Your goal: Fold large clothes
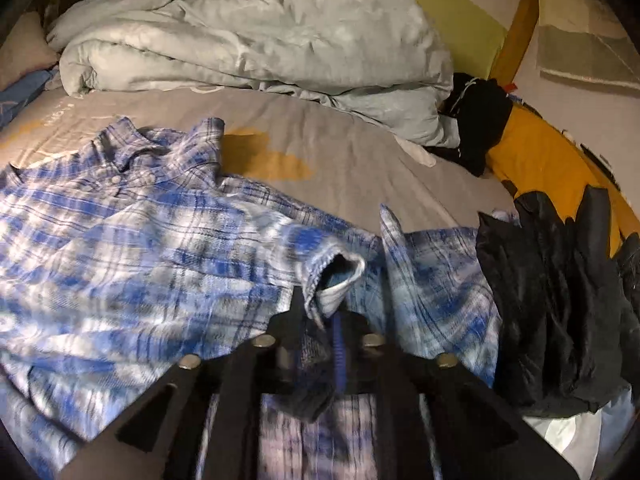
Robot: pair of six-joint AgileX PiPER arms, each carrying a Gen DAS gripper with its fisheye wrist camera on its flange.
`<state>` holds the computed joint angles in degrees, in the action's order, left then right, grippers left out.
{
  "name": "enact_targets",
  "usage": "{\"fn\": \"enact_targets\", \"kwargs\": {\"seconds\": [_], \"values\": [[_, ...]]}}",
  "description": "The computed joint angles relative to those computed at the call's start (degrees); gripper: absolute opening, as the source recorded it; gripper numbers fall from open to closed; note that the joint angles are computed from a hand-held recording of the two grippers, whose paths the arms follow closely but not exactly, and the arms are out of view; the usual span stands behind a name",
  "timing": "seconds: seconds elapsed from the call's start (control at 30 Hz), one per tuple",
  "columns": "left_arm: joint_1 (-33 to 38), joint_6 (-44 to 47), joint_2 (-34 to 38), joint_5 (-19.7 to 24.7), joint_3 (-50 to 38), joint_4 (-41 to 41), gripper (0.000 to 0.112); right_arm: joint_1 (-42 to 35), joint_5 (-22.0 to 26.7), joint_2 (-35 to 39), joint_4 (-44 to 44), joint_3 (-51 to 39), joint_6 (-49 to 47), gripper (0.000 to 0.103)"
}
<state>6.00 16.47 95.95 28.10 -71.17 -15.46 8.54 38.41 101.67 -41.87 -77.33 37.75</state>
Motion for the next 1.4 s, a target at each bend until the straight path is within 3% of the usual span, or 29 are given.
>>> {"fn": "enact_targets", "kwargs": {"seconds": [0.03, 0.17, 0.2, 0.4, 0.47, 0.57, 0.67, 0.8, 0.87, 1.0, 1.07, 1.17, 1.2, 1.23, 1.3, 1.4], "values": [[0.05, 1.56, -0.86, -0.11, 0.65, -1.43, 0.081, -0.25, -1.38, -2.26, 0.3, 2.19, 1.11, 0.034], [-0.19, 7.4, -4.91, -1.14, 3.72, -6.42, 0.081, -2.65, -6.87, -11.43, 10.77, 9.0, -5.3, 0.047], [-0.25, 8.89, -5.81, -1.32, 4.41, -7.81, 0.081, -3.36, -7.83, -14.63, 13.41, 11.11, -7.41, 0.055], [-1.39, 11.52, -8.92, -2.0, 6.72, -10.49, 0.081, -13.34, -15.91, -32.62, 46.99, 23.75, -37.09, 0.07], [-2.04, 11.82, -10.04, -3.49, 8.18, -10.71, 0.082, -17.23, -15.26, -34.65, 58.45, 24.79, -48.38, 0.07], [-1.89, 14.94, -9.78, -2.78, 8.34, -14.35, 0.087, -24.98, -10.45, -34.06, 75.63, 23.74, -63.52, 0.07], [-2.5, 9.0, -7.42, -3.17, 7.22, -8.95, 0.088, -34.08, -3.31, -31.18, 89.19, 23.05, -75.88, 0.065], [-1.69, 11.55, -6.02, -2.51, 6.82, -12.92, 0.088, -37.39, -0.74, -25.47, 90.2, 21.92, -75.3, 0.045], [-2.44, 10.64, -6.4, -3.58, 7.39, -11.47, 0.088, -34.94, -4.15, -22.8, 84.53, 21.23, -70.04, 0.038], [-2.92, 10.7, -6.69, -3.59, 7.75, -11.37, 0.088, -28.93, -9.93, -15.01, 68.05, 16.48, -53.53, 0.034], [-2.67, 11.88, -6.54, -2.94, 7.51, -12.39, 0.088, -26.98, -10.64, -12.29, 57.59, 14.22, -42.17, 0.033], [-2.69, 11.84, -6.5, -2.78, 7.39, -12.26, 0.088, -25.55, -10.49, -10.88, 51.17, 12.38, -34.56, 0.032], [-2.64, 11.78, -6.35, -2.52, 7.22, -12.39, 0.088, -25.27, -10.58, -10.35, 49.42, 11.88, -33.57, 0.028], [-2.53, 12.02, -6.17, -2.18, 7.01, -12.82, 0.088, -24.88, -10.98, -9.57, 47.62, 11.43, -32.04, 0.018], [-2.52, 12.82, -6.07, -1.92, 7.02, -13.4, 0.088, -25.41, -11.42, -8.3, 49.36, 10.84, -32.98, 0.005], [-2.89, 12.63, -6.87, -2.83, 7.79, -12.47, 0.088, -27.09, -15.05, -10.02, 61.99, 13.84, -44.51, 0.003]]}}
